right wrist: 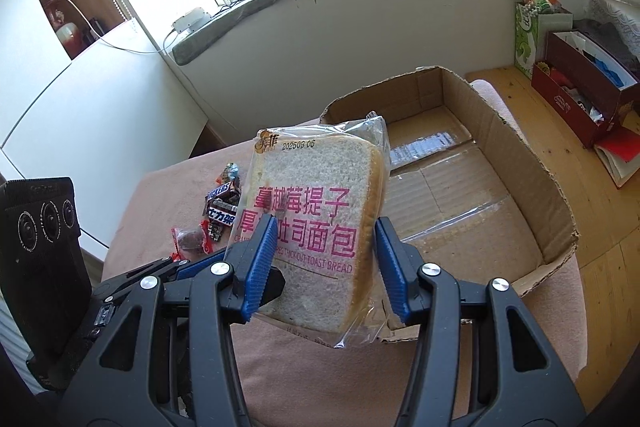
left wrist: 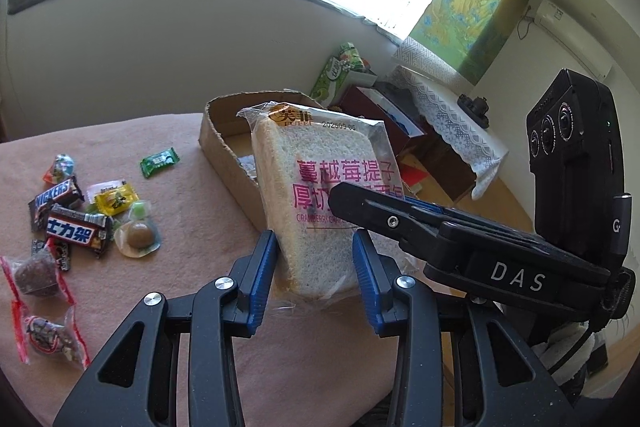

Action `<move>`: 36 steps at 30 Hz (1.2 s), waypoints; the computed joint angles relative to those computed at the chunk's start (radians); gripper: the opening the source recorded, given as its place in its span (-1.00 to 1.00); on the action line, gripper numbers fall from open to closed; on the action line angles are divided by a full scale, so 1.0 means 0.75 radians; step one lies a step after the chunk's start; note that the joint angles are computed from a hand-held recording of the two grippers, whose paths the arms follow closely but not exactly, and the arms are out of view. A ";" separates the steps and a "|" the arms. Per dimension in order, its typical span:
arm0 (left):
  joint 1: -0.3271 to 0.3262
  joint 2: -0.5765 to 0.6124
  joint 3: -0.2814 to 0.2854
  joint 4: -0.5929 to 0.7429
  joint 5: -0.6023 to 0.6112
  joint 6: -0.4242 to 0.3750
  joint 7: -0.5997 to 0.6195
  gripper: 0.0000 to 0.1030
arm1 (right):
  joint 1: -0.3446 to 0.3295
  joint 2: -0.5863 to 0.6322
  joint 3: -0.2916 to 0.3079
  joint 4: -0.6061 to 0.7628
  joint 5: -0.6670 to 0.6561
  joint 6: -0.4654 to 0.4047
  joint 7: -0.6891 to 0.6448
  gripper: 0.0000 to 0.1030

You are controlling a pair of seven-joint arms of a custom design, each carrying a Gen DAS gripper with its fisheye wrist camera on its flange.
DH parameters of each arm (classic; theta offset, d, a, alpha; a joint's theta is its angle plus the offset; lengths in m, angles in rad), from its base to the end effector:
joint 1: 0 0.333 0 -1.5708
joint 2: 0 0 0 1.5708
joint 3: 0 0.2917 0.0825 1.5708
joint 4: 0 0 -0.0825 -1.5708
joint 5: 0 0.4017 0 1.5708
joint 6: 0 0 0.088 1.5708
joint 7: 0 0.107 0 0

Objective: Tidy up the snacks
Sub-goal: 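Lift the bread bag with the right gripper and carry it over the box, then lower the bread into the box and open the right gripper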

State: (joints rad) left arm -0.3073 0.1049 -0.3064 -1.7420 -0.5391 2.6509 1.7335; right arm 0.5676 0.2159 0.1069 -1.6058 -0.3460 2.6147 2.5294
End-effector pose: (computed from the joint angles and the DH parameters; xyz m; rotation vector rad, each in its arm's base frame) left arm 0.5505 -0.3602 0.5724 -1.5620 2.3280 -1.3617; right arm 0.5386 0.4313 0.5677 -1.5905 1.7042 -0.2941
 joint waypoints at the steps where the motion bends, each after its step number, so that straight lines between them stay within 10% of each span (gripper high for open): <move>1: -0.006 0.018 -0.003 0.021 0.012 -0.006 -0.001 -0.27 | -0.003 -0.013 -0.006 -0.017 -0.006 0.001 0.010 0.02; 36: -0.076 0.263 -0.027 0.317 0.408 -0.122 -0.211 -0.31 | -0.111 -0.105 -0.020 -0.160 -0.109 -0.096 0.124 0.02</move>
State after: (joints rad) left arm -0.3644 0.3023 -0.3266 -1.5041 -0.2334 2.5595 1.5750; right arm 0.4843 0.1370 0.0919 -1.7255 -0.4275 2.5428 2.6225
